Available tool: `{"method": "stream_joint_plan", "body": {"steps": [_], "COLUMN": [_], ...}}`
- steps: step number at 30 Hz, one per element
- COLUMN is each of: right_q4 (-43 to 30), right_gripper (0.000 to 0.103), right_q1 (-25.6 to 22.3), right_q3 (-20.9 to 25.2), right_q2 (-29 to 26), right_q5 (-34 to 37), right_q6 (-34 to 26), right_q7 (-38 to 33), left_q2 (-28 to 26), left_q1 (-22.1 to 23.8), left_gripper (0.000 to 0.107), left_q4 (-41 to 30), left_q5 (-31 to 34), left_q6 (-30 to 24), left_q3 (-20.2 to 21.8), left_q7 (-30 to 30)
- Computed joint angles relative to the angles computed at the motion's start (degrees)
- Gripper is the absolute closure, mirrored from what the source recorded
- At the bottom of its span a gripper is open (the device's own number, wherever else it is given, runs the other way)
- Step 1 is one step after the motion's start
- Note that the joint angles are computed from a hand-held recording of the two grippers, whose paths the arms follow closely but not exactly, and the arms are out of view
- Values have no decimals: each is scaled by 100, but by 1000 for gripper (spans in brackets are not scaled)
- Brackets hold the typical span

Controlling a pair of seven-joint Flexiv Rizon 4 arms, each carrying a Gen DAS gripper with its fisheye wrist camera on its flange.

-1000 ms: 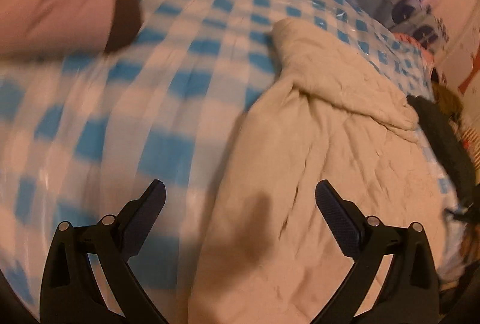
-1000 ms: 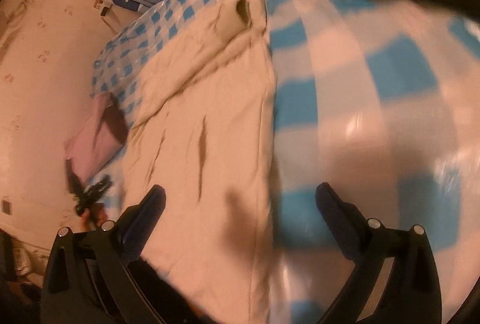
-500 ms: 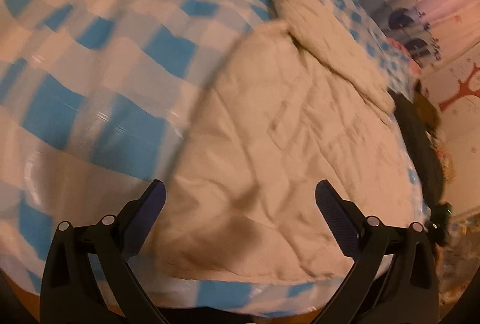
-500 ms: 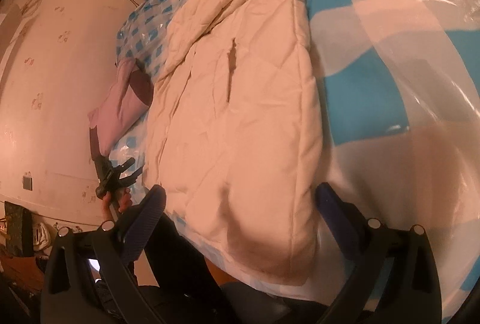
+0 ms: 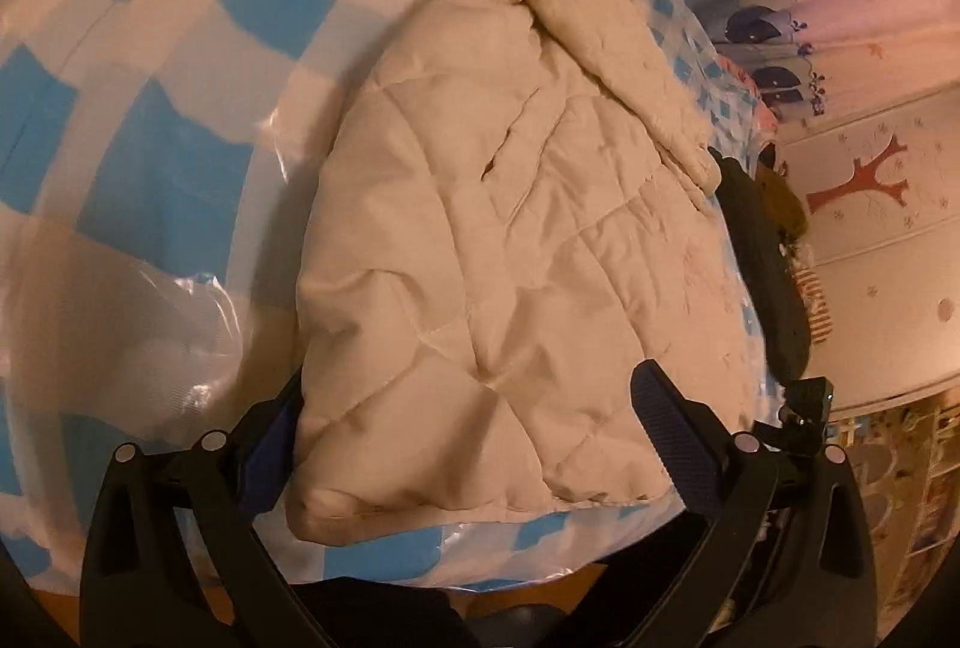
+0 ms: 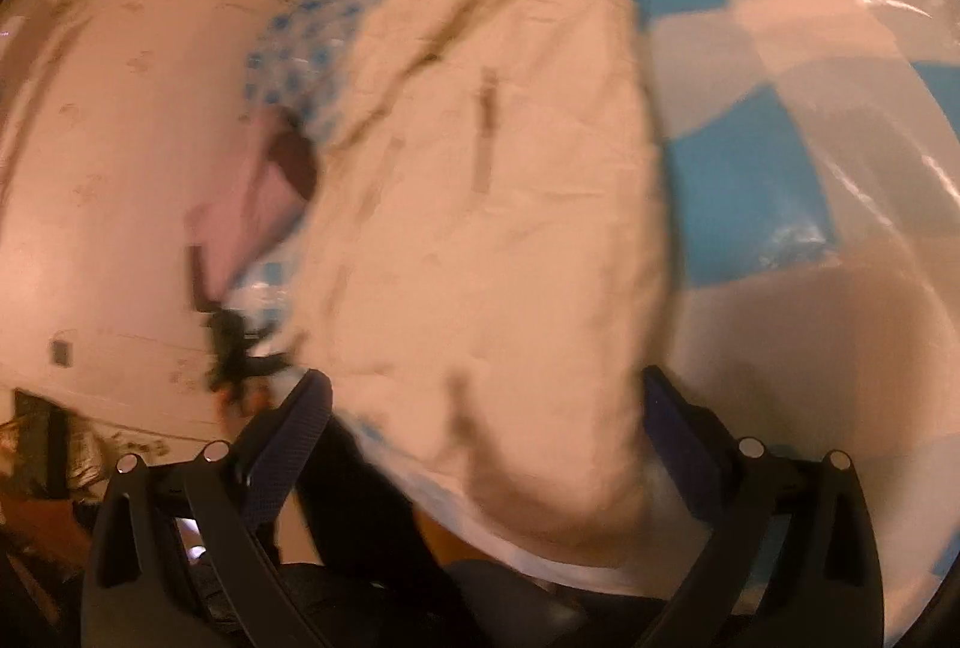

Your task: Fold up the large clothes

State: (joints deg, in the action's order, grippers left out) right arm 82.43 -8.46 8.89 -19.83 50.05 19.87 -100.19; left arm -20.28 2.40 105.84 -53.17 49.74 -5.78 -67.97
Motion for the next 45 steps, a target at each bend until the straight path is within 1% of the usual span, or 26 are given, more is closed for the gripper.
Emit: {"method": "stream_joint_plan", "body": {"steps": [3,6,7,8,9,10,12,15,18,19,20,21,22,23,24,25,26,27,29,30,32,34,37,41,43,45], "right_q4": [-22,10,-9,-47,-86,-111,-136,-203,-167,-135,-127,-82,-35,-10,15,51,79,97,88,75,3,-45,13,360,625,847], "right_gripper": [6,6,6,6,6,6,6,6,6,14,26,63,74,76,81,82,83,84,85,86,87,88,89,89,89,86], "right_q1": [-140,-140,-162,-235,-313,-390,-328,-65,-90,-117,-102,-28,36,23,25,41,41,43,52,67,52,1,-75,-233,-228,-188], "right_q3": [37,18,22,47,74,103,72,-15,31,60,67,54,30,34,36,31,30,36,51,54,60,63,39,-131,-259,-416], "right_q2": [-9,7,-7,-14,-14,5,32,-87,-134,-110,-85,-33,16,52,90,132,167,191,254,272,317,391,607,1090,1385,1559], "right_q5": [312,295,328,464,644,849,853,349,434,516,483,321,182,207,207,198,241,301,476,543,771,1039,1373,1716,1730,1511], "right_q6": [-105,-194,-304,-468,-625,-744,-757,-744,-669,-610,-576,-468,-343,-295,-251,-171,-104,-50,94,161,304,404,492,220,27,-333], "right_q7": [-145,-171,-184,-297,-414,-591,-638,-277,-291,-405,-482,-538,-519,-577,-646,-674,-707,-753,-837,-862,-967,-1069,-1194,-1385,-1421,-1451], "left_q2": [-168,-219,-203,-141,-79,-50,-132,-334,-338,-343,-353,-359,-333,-269,-151,-148,-144,-135,-55,1,188,362,670,1132,1461,1684], "left_q1": [-32,152,183,358,428,340,221,122,103,99,97,89,71,36,74,46,25,21,35,30,35,-21,-138,-276,-353,-346], "left_gripper": [10,10,10,10,10,10,10,10,10,10,10,11,14,25,34,51,78,84,89,90,91,92,94,94,93,82], "left_q4": [-162,-121,-83,26,95,101,-43,-249,-192,-184,-193,-199,-169,-38,100,84,86,80,130,141,173,134,102,278,548,835], "left_q5": [602,257,-106,-844,-1315,-1412,-1125,-481,-420,-464,-472,-477,-543,-731,-750,-612,-513,-440,-547,-581,-985,-1199,-1326,-1513,-1421,-1235], "left_q6": [-99,-314,-402,-599,-692,-659,-734,-845,-717,-648,-612,-569,-469,-299,-347,-317,-248,-208,-116,-70,11,85,120,-161,-419,-867], "left_q3": [189,-15,-72,-315,-432,-361,-187,-25,-46,-67,-81,-96,-125,-175,-128,-70,-32,-11,-44,-47,-118,-103,-24,125,269,472], "left_q7": [-593,-332,-82,410,737,821,652,211,242,260,267,283,358,485,553,496,490,493,664,717,936,1053,1277,1612,1745,1813]}}
